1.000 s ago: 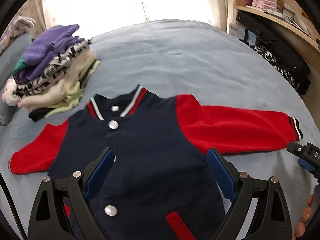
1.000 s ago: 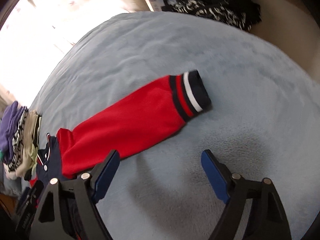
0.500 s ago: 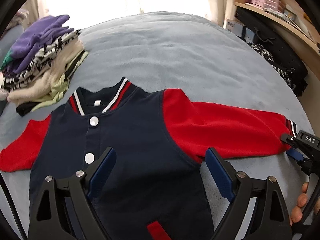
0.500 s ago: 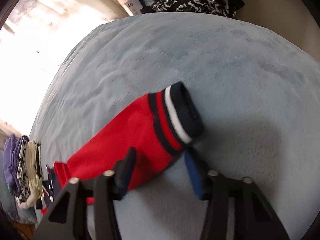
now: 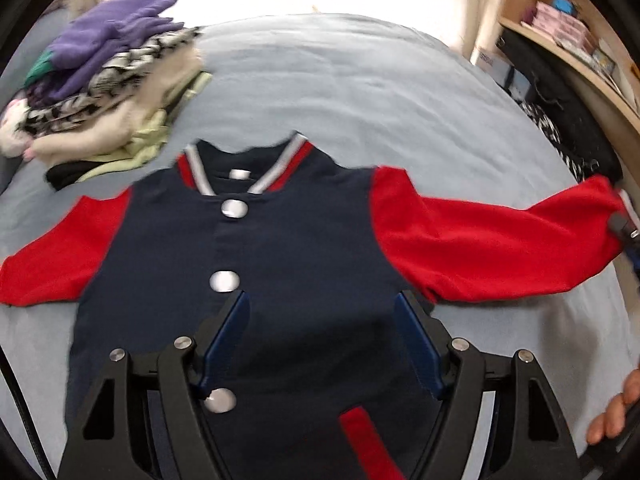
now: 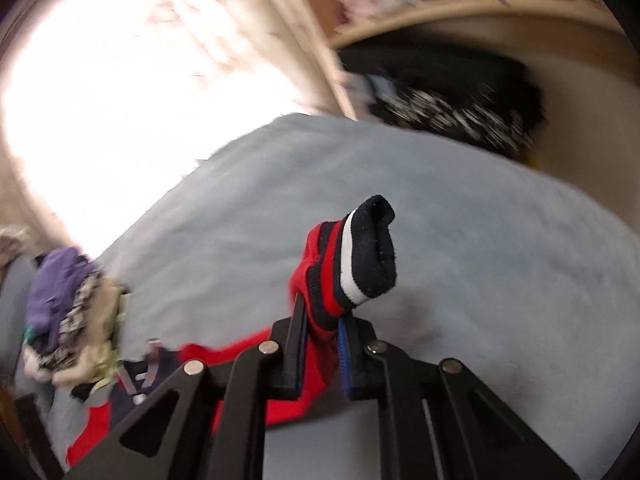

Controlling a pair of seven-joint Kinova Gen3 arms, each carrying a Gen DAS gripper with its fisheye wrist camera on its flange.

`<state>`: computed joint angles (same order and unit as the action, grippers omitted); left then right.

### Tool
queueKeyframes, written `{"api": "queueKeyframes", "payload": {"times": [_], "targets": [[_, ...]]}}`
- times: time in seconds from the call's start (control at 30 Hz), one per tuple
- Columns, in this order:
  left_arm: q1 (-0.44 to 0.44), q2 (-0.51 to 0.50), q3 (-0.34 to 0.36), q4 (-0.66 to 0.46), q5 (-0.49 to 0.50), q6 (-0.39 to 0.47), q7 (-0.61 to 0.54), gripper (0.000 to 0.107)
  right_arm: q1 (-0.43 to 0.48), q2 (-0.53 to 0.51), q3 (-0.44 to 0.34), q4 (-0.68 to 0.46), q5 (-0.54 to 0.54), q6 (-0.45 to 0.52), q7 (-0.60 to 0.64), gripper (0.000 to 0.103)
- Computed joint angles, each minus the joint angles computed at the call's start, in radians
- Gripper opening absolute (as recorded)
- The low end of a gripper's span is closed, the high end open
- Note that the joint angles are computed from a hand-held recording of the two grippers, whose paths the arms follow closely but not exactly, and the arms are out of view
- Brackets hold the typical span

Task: Fold large clothes
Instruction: 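Grasp the striped cuff of the red sleeve with the right gripper, then fold the red sleeve across the jacket front with the right gripper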

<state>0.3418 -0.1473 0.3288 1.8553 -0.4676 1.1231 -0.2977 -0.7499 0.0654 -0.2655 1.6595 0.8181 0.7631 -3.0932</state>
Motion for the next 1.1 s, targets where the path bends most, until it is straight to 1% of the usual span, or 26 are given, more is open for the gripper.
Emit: {"api": "queueKeyframes", "payload": {"times": [0.07, 0.1, 0.2, 0.33, 0.37, 0.4, 0.43, 0.5, 0.6, 0.63, 0.67, 0.7, 0.73, 0.77, 0.87, 0.93, 1.07, 1.1], "targets": [[-0.008, -0.034, -0.007, 0.007, 0.01, 0.025, 0.001, 0.073, -0.046, -0.001, 0.011, -0.028, 0.0, -0.015, 0.069, 0.012], [-0.016, -0.054, -0.014, 0.015, 0.019, 0.033, -0.004, 0.073, -0.063, 0.005, 0.004, -0.046, 0.001, -0.017, 0.11, 0.012], [-0.056, -0.114, -0.021, 0.04, 0.043, 0.053, -0.018, 0.073, -0.084, 0.063, -0.057, -0.125, -0.014, 0.029, 0.232, 0.012], [-0.115, -0.172, -0.038, 0.075, 0.08, 0.06, -0.055, 0.073, 0.0, 0.175, -0.221, -0.216, -0.096, 0.072, 0.394, 0.013], [-0.127, -0.185, -0.046, 0.083, 0.092, 0.057, -0.071, 0.073, 0.008, 0.193, -0.238, -0.224, -0.126, 0.077, 0.435, 0.013], [-0.138, -0.196, -0.046, 0.09, 0.101, 0.054, -0.081, 0.073, -0.003, 0.22, -0.242, -0.241, -0.152, 0.089, 0.476, 0.013], [-0.148, -0.206, -0.049, 0.099, 0.11, 0.047, -0.094, 0.073, -0.024, 0.235, -0.226, -0.255, -0.183, 0.1, 0.516, 0.013], [-0.166, -0.223, -0.051, 0.111, 0.125, 0.031, -0.122, 0.073, -0.052, 0.281, -0.22, -0.29, -0.242, 0.145, 0.598, 0.014], [-0.188, -0.239, -0.061, 0.127, 0.157, -0.005, -0.171, 0.073, -0.116, 0.304, -0.136, -0.318, -0.363, 0.173, 0.706, 0.017], [-0.194, -0.245, -0.066, 0.133, 0.17, -0.016, -0.188, 0.073, -0.12, 0.296, -0.12, -0.31, -0.404, 0.162, 0.741, 0.023], [-0.2, -0.25, -0.073, 0.139, 0.185, -0.03, -0.206, 0.073, -0.137, 0.277, -0.086, -0.286, -0.442, 0.134, 0.771, 0.032], [-0.207, -0.253, -0.077, 0.143, 0.199, -0.039, -0.221, 0.073, -0.144, 0.258, -0.07, -0.265, -0.466, 0.109, 0.793, 0.037], [-0.212, -0.256, -0.088, 0.149, 0.219, -0.052, -0.241, 0.073, -0.148, 0.245, -0.064, -0.252, -0.477, 0.094, 0.806, 0.046], [-0.219, -0.259, -0.094, 0.155, 0.235, -0.062, -0.257, 0.073, -0.155, 0.223, -0.057, -0.231, -0.481, 0.075, 0.819, 0.047], [-0.235, -0.269, -0.117, 0.17, 0.29, -0.093, -0.306, 0.073, -0.201, 0.191, -0.025, -0.221, -0.465, 0.078, 0.842, 0.047], [-0.243, -0.277, -0.134, 0.181, 0.329, -0.115, -0.339, 0.073, -0.24, 0.176, 0.001, -0.216, -0.433, 0.1, 0.813, 0.047], [-0.245, -0.284, -0.193, 0.208, 0.436, -0.162, -0.445, 0.073, -0.233, 0.164, 0.014, -0.201, -0.449, 0.103, 0.775, 0.047], [-0.233, -0.283, -0.219, 0.216, 0.463, -0.174, -0.466, 0.073, -0.228, 0.157, 0.017, -0.191, -0.455, 0.104, 0.759, 0.047]]}}
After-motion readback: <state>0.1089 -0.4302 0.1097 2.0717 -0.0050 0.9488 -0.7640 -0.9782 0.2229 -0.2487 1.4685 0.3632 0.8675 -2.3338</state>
